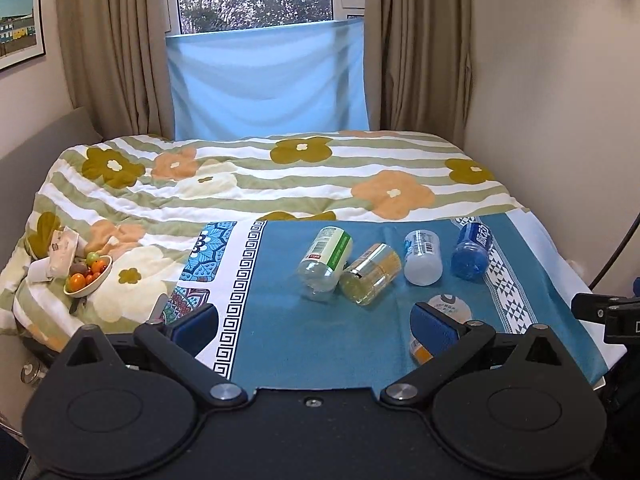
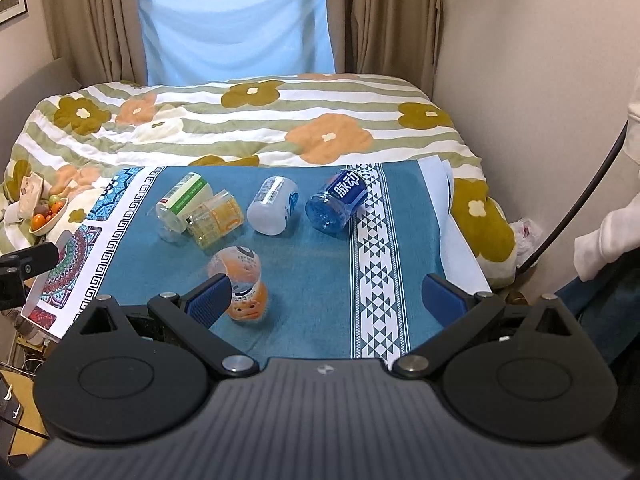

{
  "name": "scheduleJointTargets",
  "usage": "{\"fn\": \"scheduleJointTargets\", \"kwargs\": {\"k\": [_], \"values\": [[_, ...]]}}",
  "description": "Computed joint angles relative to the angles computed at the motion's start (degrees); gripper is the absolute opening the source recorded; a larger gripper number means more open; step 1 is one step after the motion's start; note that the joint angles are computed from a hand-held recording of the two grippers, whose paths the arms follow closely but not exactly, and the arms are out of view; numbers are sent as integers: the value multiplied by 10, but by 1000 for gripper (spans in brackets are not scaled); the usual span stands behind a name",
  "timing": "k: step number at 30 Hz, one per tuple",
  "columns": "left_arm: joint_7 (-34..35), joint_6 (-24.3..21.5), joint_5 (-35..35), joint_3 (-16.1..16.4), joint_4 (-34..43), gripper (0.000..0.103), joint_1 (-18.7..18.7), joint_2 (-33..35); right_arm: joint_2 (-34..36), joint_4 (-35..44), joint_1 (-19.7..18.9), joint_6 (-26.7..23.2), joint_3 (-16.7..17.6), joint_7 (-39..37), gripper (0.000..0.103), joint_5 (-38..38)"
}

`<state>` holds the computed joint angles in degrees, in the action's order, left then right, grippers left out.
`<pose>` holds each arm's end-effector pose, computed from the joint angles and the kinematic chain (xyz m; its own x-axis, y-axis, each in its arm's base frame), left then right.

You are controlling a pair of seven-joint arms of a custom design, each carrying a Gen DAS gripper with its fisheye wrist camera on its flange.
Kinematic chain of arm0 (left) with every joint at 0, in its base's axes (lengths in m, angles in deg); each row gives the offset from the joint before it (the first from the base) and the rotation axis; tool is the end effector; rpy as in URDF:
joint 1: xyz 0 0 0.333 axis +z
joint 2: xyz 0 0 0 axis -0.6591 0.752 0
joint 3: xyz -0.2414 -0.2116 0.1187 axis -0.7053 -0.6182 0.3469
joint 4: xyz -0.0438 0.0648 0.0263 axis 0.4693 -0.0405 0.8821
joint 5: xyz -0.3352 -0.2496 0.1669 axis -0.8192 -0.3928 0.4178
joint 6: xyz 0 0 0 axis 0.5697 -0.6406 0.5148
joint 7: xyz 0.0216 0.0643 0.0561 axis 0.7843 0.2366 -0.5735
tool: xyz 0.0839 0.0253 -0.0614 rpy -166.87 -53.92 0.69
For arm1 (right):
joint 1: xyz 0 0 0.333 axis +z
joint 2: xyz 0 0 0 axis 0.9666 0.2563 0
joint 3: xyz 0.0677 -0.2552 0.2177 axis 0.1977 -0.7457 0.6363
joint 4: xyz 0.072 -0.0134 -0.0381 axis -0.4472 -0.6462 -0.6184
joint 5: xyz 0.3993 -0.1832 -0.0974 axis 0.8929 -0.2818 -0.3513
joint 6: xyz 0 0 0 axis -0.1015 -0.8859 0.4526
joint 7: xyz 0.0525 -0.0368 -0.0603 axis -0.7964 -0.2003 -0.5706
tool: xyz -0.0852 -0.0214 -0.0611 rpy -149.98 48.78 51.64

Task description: Flip cup upright

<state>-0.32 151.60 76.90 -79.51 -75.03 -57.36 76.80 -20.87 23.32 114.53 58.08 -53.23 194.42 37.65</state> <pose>0.6449 -0.2964 0.6690 0.0071 -0.9985 -0.0547 -0.6357 0.0377 -0.7710 0.6421 0.4954 0.6641 0.0049 -0.9999 0.0113 -0.6929 -0.0116 -0.7210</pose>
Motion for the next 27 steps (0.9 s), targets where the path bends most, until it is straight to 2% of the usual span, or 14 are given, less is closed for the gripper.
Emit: {"fn": "scheduleJointTargets", "kwargs": {"k": [27], "values": [[17, 7, -3, -2, -2, 103, -2, -1, -5, -4, 1, -1, 1, 7, 103, -6]]}}
